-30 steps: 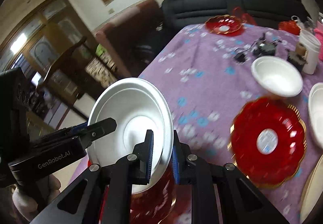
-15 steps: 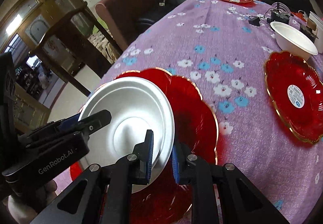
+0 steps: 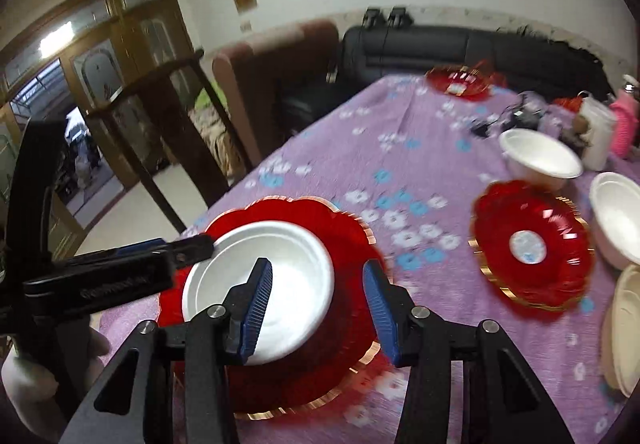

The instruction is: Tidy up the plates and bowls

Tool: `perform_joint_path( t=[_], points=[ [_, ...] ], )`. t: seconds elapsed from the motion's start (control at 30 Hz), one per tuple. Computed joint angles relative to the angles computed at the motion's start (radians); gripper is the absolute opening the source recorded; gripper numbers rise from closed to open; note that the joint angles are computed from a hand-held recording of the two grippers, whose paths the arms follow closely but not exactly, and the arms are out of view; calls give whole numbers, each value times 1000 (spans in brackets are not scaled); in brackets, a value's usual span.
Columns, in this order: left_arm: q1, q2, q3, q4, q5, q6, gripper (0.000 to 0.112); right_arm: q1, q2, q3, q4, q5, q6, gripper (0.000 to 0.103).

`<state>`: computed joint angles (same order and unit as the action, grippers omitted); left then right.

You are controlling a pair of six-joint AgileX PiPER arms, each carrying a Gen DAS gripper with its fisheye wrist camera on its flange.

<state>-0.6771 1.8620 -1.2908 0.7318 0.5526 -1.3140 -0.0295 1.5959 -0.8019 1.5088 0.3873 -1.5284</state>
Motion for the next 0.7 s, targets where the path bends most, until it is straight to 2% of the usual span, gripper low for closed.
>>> perform_joint_path(
  t=[0.1, 0.17, 0.23, 0.3, 0.33, 0.4, 0.47, 0.6, 0.7],
  points=[
    [-119, -48, 40, 254, 100, -219, 72, -108, -43, 57, 67, 77, -120, 57],
    [-228, -60, 55, 425, 218, -358, 82, -178, -46, 78, 96, 124, -195, 59],
    [-362, -33, 37, 570, 407, -462, 95, -246, -54, 109, 125, 164, -280, 59],
    [-447, 7, 0, 636, 539, -500, 103, -307, -44, 126, 163, 197, -375, 59],
    [-487, 33, -25, 665, 585, -507, 103, -337, -36, 127, 171, 214, -407, 59],
    [-525, 70, -79, 675, 595, -466, 103, -403, -16, 127, 188, 258, -472, 59],
    [-546, 134, -187, 626, 601, -359, 103, -452, 1, 124, 210, 295, -517, 60],
    [-555, 255, -404, 527, 601, -178, 103, -570, 50, 97, 208, 412, -520, 65],
    [-561, 314, -517, 480, 638, -101, 103, -598, 85, 68, 205, 413, -482, 71]
  ],
)
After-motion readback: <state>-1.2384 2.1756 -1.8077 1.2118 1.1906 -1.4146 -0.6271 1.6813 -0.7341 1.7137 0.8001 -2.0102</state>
